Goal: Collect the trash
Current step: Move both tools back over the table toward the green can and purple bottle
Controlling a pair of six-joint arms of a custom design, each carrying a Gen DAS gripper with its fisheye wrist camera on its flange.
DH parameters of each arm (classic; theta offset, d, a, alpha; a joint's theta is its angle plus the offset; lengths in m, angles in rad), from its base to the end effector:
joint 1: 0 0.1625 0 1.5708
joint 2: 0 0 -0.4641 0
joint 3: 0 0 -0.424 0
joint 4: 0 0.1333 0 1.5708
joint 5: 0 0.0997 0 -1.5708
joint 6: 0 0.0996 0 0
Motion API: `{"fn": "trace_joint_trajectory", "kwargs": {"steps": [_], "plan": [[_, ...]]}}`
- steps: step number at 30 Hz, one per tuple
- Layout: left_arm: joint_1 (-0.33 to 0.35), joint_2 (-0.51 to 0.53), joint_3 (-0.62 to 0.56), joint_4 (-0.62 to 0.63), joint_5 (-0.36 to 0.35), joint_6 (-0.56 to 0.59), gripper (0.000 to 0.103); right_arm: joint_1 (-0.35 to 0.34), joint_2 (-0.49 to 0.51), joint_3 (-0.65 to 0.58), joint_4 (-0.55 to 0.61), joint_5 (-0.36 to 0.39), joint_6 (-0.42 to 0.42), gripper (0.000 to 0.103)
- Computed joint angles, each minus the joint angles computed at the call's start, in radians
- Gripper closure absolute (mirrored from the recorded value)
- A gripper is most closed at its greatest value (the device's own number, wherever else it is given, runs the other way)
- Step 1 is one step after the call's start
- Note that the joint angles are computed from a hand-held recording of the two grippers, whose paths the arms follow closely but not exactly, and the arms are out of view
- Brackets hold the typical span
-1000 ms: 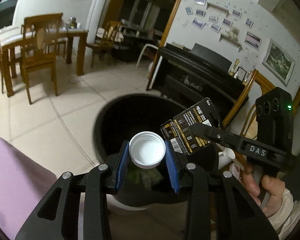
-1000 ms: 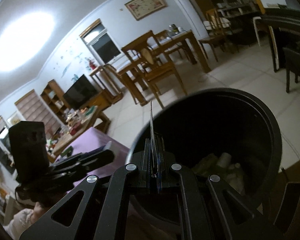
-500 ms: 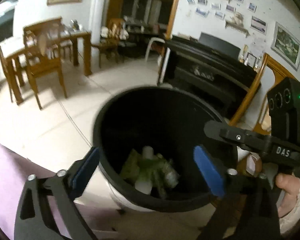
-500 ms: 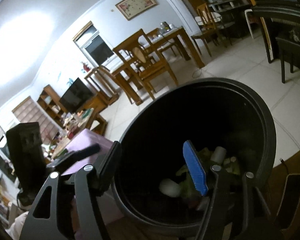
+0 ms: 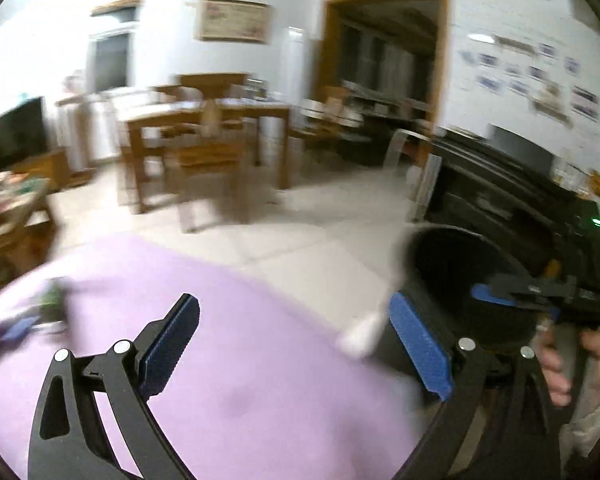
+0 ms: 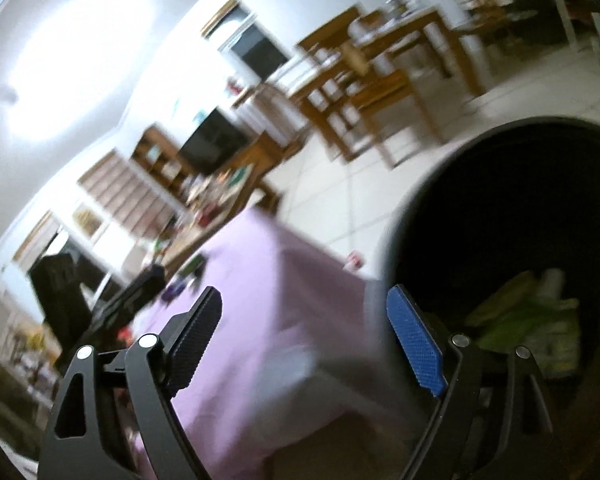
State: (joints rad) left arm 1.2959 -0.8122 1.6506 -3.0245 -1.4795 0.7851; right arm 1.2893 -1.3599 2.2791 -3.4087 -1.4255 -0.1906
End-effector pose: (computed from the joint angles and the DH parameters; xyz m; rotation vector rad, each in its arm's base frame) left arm -0.0642 -0.7522 0.1606 1.3728 2.4230 -0.8240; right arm 0.0049 -0.5147 0.2986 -0.0259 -2.7406 1.3638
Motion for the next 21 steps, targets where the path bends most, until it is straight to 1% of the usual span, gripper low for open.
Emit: {"fn": "trace_joint_trajectory", "kwargs": {"steps": [1,2,3,4,7,9,10,11,12,13,14,15,17,18,20,21], "plan": [[0.016,0.001,-0.020,-0.027,0.022,0.009,0.008,0.027,0.029,-0.024,0.023,-0.009,0.000,0.019],[0.032,0.003,-0.046,-0.043,0.047,0.015,0.008,0.045,0.055,-0.045,0.041,-0.002,-0.004,0.019],[0.051,0.006,-0.084,-0.048,0.077,0.014,0.008,0.060,0.076,-0.062,0.052,0.008,-0.004,0.019],[0.069,0.009,-0.124,-0.033,0.094,0.010,0.008,0.085,0.111,-0.091,0.067,0.002,0.002,0.019],[0.122,0.036,-0.268,0.025,0.144,0.012,0.008,0.164,0.206,-0.180,0.114,-0.068,-0.005,0.019],[0.150,0.072,-0.392,0.107,0.184,0.003,0.009,0.214,0.270,-0.244,0.134,-0.111,-0.002,0.019],[0.160,0.089,-0.443,0.145,0.198,-0.001,0.010,0.246,0.312,-0.295,0.159,-0.139,-0.001,0.019],[0.171,0.122,-0.526,0.214,0.227,-0.008,0.023,0.274,0.352,-0.344,0.180,-0.163,-0.004,0.022],[0.178,0.145,-0.581,0.267,0.249,-0.016,0.047,0.296,0.387,-0.389,0.202,-0.189,-0.006,0.025],[0.183,0.173,-0.642,0.323,0.275,-0.024,0.053,0.314,0.416,-0.428,0.224,-0.208,-0.003,0.029],[0.187,0.201,-0.697,0.364,0.296,-0.023,0.054,0.332,0.453,-0.484,0.260,-0.219,0.004,0.034],[0.192,0.225,-0.739,0.387,0.310,-0.009,0.054,0.347,0.487,-0.536,0.296,-0.224,0.012,0.037],[0.199,0.252,-0.785,0.407,0.316,0.032,0.054,0.376,0.560,-0.636,0.346,-0.256,0.015,0.038],[0.202,0.254,-0.793,0.416,0.305,0.048,0.054,0.391,0.600,-0.696,0.370,-0.279,0.009,0.038],[0.205,0.242,-0.772,0.414,0.281,0.078,0.054,0.413,0.669,-0.803,0.414,-0.313,0.006,0.038],[0.204,0.243,-0.769,0.410,0.281,0.098,0.054,0.422,0.713,-0.874,0.447,-0.333,0.010,0.038]]}}
